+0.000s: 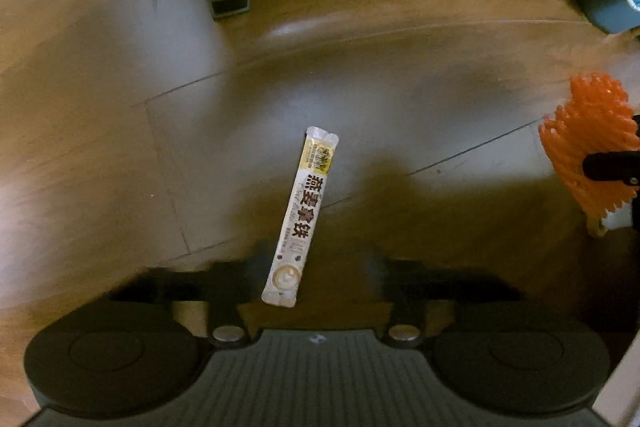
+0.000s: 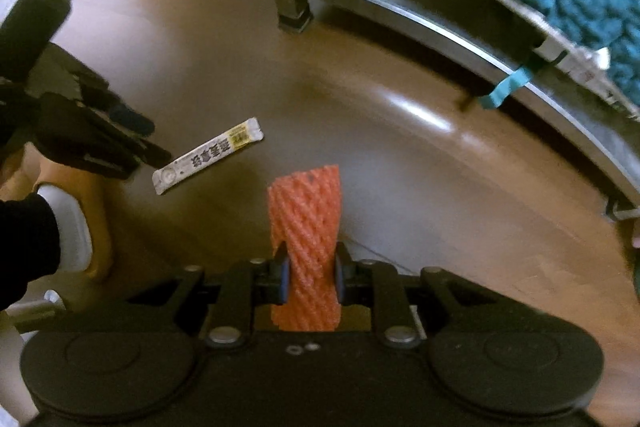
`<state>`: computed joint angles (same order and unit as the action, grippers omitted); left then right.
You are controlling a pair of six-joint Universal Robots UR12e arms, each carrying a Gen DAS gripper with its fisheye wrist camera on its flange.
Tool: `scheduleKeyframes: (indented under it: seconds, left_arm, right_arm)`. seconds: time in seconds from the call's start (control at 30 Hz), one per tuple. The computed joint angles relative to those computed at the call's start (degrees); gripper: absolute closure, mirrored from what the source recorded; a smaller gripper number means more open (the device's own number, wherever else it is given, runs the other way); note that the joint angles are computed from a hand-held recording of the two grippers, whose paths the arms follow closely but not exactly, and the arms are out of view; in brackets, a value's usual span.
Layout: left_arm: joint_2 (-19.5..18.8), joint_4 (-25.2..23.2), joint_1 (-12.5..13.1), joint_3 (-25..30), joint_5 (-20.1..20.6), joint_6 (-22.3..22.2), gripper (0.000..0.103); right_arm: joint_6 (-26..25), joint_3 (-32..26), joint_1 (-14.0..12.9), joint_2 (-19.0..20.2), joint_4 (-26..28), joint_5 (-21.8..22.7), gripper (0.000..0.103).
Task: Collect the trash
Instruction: 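Grasp the oat latte stick packet with the left gripper while the right gripper grasps the orange foam net, then lift the stick packet and orange foam net up over the wastebasket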
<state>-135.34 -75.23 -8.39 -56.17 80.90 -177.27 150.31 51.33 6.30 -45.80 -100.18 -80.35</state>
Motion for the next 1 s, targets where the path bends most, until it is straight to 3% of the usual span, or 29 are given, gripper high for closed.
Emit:
scheduleKeyframes:
  seconds: [0.07, 0.27, 0.47, 0.57, 0.77, 0.83, 0.9, 0.97, 1.0]
  left_arm:
    - [-0.2, 2.6, 0.0, -1.1, 0.4, 0.0, 0.02]
    - [-2.6, 3.5, -0.3, -0.8, 3.1, 1.6, 0.02]
    - [-2.9, 5.6, -0.8, -2.0, 4.7, 3.9, 0.022]
    - [-2.9, 6.1, -0.9, -2.6, 5.0, 4.2, 0.037]
    - [-3.0, 7.9, -1.7, -3.0, 6.1, 5.9, 0.043]
    - [-3.0, 8.5, -2.0, -3.0, 6.9, 6.4, 0.05]
    - [-2.8, 9.2, -2.1, -3.2, 7.0, 6.4, 0.069]
    - [-2.9, 8.9, -2.1, -2.8, 6.4, 6.1, 0.08]
    - [-3.1, 8.6, -2.2, -2.5, 6.3, 5.8, 0.081]
  right_arm:
    - [0.4, -0.8, 0.1, 0.9, 1.2, -0.2, 0.083]
    - [2.0, -3.4, 0.1, 2.8, 6.6, -0.1, 0.083]
    - [2.6, -3.9, 0.0, 3.3, 8.0, 0.7, 0.083]
    - [3.0, -4.0, 0.0, 3.3, 8.3, 0.7, 0.083]
    - [4.1, -4.2, 0.0, 3.5, 8.1, 0.5, 0.083]
    - [4.3, -4.1, 0.1, 3.6, 7.9, 0.7, 0.083]
    - [4.2, -3.8, 0.0, 3.4, 7.6, 0.8, 0.083]
    - [4.2, -3.3, 0.0, 3.0, 7.1, 0.6, 0.083]
    - [4.3, -3.1, 0.0, 2.9, 6.8, 0.5, 0.083]
